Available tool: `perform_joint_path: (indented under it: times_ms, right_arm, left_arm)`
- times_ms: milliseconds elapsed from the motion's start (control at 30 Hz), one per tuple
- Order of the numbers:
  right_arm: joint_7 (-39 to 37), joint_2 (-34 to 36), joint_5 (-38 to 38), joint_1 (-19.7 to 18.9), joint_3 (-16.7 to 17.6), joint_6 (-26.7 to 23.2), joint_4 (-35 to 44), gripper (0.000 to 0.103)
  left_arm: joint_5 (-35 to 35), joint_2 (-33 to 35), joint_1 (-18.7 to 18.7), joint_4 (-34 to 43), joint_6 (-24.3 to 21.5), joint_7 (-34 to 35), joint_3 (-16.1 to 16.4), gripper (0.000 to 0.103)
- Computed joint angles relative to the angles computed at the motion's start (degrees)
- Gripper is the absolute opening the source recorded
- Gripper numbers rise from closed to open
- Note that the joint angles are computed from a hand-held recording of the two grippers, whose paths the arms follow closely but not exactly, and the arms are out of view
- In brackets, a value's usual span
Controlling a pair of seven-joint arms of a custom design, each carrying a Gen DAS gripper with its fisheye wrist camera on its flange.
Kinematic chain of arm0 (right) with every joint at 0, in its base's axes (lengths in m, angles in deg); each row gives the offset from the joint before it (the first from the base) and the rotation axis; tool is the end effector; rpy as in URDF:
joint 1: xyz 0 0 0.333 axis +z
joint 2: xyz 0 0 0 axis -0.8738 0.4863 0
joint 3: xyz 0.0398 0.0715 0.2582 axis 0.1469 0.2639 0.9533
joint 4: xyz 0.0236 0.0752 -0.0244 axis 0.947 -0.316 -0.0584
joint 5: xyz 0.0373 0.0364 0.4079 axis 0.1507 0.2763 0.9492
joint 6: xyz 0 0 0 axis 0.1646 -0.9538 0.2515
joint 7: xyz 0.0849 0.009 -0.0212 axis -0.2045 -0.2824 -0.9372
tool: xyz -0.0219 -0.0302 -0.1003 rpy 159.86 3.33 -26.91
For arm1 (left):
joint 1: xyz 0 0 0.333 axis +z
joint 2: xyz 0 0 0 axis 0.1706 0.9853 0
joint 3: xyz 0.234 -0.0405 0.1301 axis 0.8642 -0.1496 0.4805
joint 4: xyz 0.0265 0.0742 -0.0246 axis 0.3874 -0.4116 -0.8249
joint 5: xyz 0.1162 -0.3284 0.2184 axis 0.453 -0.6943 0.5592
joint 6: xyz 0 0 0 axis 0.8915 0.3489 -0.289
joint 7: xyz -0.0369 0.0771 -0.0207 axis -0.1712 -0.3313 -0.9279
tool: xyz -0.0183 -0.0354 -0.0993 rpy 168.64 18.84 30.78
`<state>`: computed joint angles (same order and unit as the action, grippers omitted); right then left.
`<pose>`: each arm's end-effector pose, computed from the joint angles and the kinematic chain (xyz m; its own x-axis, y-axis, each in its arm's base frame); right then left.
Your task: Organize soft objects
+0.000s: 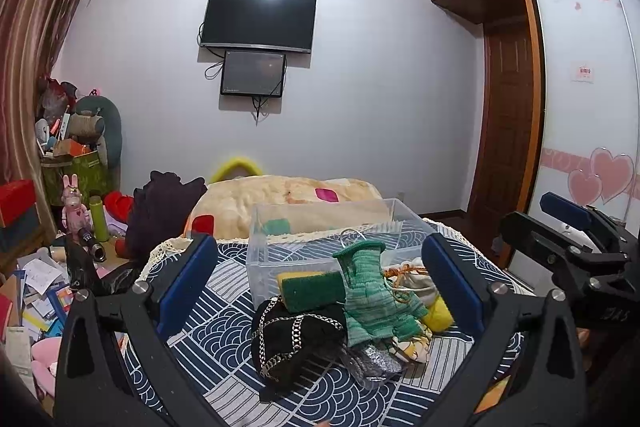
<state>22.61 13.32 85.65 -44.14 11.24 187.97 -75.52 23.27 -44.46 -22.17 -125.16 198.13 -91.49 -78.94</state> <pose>0.6390 0.3683 0.5525 0.5965 -0.8026 0.0025 -0.1509 -0.1152 -0.9818 0.5565 -0.4273 0.5386 0.2000 -0.9760 0.0865 -0.1793 -0.1232 -0.9760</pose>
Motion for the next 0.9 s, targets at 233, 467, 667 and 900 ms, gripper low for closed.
perform_joint_path:
  times_ms: [233,467,667,900]
  right_arm:
    - [-0.27,0.08,0.02,-0.57,0.74,0.01,-0.09,0.103]
    - [-0.67,0.17,-0.21,-0.82,1.19,0.29,-0.18,0.103]
    - [-0.58,0.31,-0.09,-0.97,1.48,0.21,-0.02,0.103]
    - [-2.39,1.96,1.01,-4.00,5.63,-0.61,1.11,0.103]
  left_arm:
    - [-0.61,0.18,0.13,0.22,0.06,-0.05,0.11,0.103]
    - [-0.40,-0.02,0.27,-0.17,0.49,-0.56,0.17,0.103]
    - [-0.60,0.09,0.58,-0.19,1.18,-0.77,0.18,0.103]
    - [-0.86,1.40,-0.15,1.01,-1.53,-0.04,0.48,0.103]
